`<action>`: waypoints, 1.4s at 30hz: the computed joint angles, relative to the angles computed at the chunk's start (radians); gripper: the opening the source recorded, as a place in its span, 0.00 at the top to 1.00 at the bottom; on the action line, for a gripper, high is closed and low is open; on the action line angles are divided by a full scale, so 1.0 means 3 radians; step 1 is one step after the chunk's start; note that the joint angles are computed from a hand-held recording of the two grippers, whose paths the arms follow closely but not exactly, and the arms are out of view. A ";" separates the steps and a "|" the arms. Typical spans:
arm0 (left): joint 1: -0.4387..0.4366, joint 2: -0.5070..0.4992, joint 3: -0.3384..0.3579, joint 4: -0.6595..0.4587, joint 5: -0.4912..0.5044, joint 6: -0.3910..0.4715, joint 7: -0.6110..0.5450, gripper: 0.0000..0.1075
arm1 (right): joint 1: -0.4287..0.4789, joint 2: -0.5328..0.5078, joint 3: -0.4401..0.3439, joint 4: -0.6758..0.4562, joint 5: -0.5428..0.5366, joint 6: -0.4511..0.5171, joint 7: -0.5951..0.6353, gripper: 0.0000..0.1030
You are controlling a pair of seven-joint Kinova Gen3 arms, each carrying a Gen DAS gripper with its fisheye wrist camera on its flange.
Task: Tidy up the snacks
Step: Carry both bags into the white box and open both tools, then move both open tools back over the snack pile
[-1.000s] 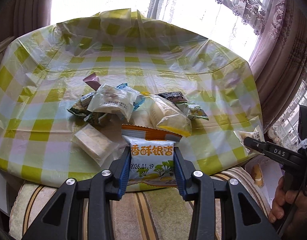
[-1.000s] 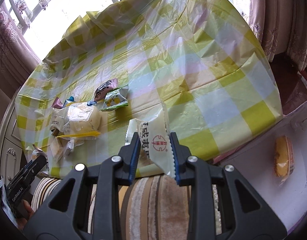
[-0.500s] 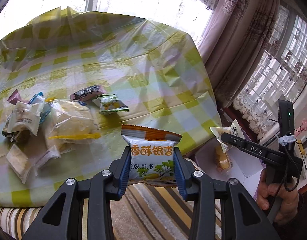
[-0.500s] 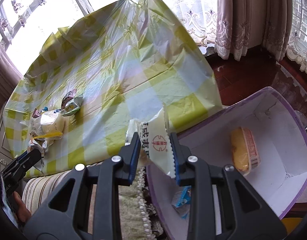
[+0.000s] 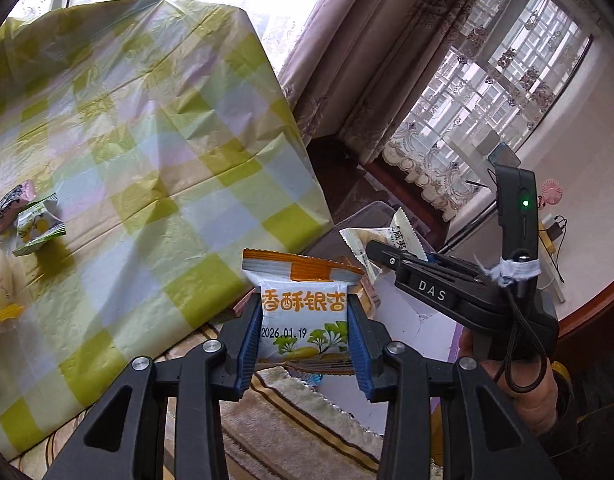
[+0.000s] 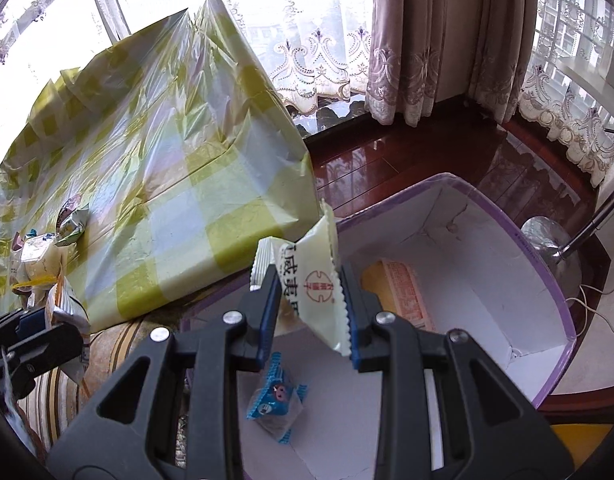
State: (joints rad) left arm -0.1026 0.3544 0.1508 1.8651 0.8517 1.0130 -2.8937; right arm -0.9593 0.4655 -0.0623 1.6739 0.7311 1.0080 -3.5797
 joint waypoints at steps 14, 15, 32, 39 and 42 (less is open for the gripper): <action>-0.0303 -0.0142 0.0483 0.0158 -0.0097 -0.0514 0.0193 0.26 | -0.0002 0.0044 0.0002 -0.0091 -0.0104 0.0215 0.0007 0.32; -0.0169 -0.0233 0.0329 0.0209 -0.0053 -0.0650 0.0168 0.24 | -0.0018 0.0056 0.0004 -0.0121 -0.0088 0.0258 0.0019 0.29; -0.0300 -0.0647 -0.0411 0.0795 0.1656 -0.1326 -0.1647 0.23 | -0.0200 0.0415 0.0090 -0.0993 0.0015 0.0859 0.0693 0.08; -0.0379 -0.0686 -0.0653 0.0957 0.2422 -0.1607 -0.2412 0.20 | -0.0298 0.0696 0.0177 -0.1574 0.0013 0.1131 0.1242 0.08; -0.0410 -0.0651 -0.0777 0.0966 0.2608 -0.1622 -0.2607 0.20 | -0.0309 0.0725 0.0203 -0.1666 -0.0017 0.0993 0.1362 0.08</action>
State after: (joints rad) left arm -0.2254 0.1590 -0.0824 2.1548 1.6342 0.5264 -3.6758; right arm -1.0521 0.6830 -0.0014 1.1740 0.7259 1.3060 -3.1710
